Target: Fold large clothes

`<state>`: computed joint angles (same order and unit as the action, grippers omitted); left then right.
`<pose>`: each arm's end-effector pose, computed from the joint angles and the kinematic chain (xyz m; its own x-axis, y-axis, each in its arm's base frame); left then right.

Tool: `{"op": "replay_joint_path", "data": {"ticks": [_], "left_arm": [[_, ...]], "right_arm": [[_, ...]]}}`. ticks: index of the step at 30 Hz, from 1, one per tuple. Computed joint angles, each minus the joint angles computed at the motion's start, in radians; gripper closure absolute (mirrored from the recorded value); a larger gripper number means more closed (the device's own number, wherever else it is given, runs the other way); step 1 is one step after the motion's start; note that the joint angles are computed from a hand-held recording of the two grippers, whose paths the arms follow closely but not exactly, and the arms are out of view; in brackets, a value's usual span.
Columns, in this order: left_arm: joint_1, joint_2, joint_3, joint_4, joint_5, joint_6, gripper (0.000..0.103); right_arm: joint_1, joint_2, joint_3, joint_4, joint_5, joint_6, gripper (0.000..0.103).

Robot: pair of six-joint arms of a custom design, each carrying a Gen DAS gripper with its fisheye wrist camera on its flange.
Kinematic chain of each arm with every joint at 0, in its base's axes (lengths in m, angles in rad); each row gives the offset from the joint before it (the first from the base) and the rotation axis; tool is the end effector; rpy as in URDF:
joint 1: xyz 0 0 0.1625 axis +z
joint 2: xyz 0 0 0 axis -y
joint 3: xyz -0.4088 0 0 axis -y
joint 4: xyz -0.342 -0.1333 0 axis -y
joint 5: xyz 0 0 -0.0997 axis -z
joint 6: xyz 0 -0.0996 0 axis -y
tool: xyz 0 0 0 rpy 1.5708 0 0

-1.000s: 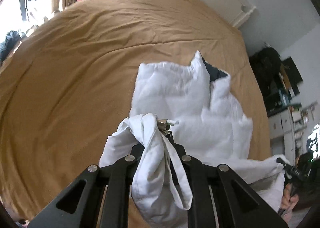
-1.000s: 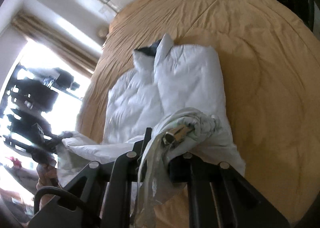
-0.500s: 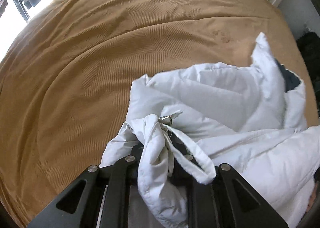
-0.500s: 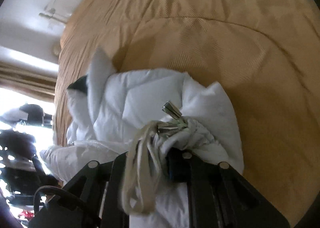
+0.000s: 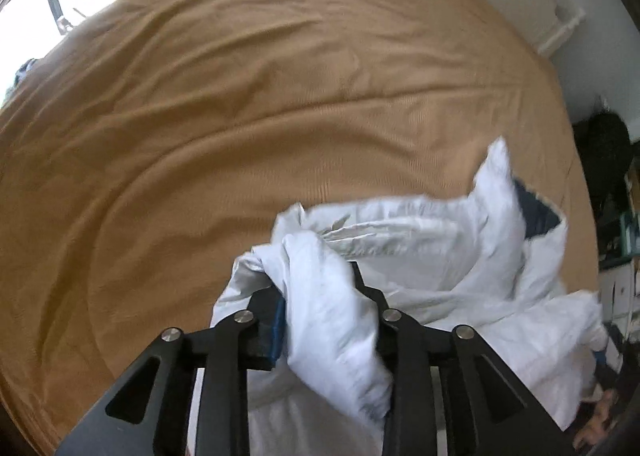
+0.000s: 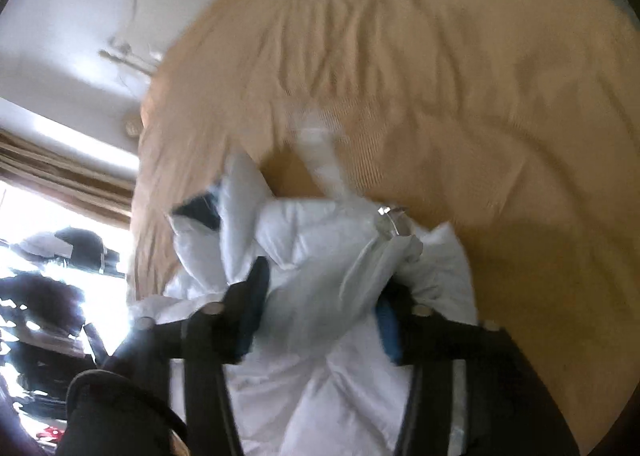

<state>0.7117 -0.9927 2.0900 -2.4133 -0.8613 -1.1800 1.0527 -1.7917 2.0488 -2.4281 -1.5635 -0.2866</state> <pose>-0.2165 -0.4484 0.1022 -0.8189 -0.3247 -0.4732 -0.0640 0.8711 -0.4869 -0.0716 -0.3963 0.4485 -0.9508 0.2689 0.1539 0.1458 0.8267 -0.5435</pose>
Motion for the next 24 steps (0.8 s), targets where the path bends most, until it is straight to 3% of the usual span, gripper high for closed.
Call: {"op": "replay_joint_path", "data": {"ticks": [2,4,6,9,13,17,20,22,24], "left_arm": [[-0.014,-0.034,-0.008,0.037,0.008,-0.019,0.072],[-0.024,-0.058,-0.017,0.056,0.002,-0.038,0.072],[-0.031,-0.073,-0.026,0.059,-0.006,-0.039,0.072],[-0.020,-0.088,-0.048,0.044,-0.021,-0.015,0.072],[-0.005,-0.098,-0.056,-0.002,-0.062,0.007,0.069],[0.014,-0.135,-0.016,-0.112,-0.143,0.028,0.056],[0.036,-0.184,0.019,-0.161,-0.193,-0.007,0.044],[-0.004,-0.228,0.029,-0.082,-0.086,-0.064,0.018],[-0.055,-0.261,0.012,0.045,0.037,-0.091,0.017]], "right_arm": [[0.059,-0.002,0.008,-0.093,-0.094,0.010,0.029],[0.142,-0.010,0.026,-0.178,-0.214,-0.031,0.029],[0.200,-0.025,0.043,-0.203,-0.264,-0.072,0.029],[0.253,-0.071,0.091,-0.213,-0.245,-0.119,0.029],[0.303,-0.078,0.141,-0.177,-0.221,-0.123,0.029],[0.339,0.008,0.192,-0.212,-0.284,-0.136,0.029],[0.340,0.164,0.208,-0.379,-0.456,-0.111,0.030],[0.313,0.277,0.189,-0.466,-0.568,-0.100,0.030],[0.295,0.331,0.185,-0.544,-0.618,-0.121,0.030]]}}
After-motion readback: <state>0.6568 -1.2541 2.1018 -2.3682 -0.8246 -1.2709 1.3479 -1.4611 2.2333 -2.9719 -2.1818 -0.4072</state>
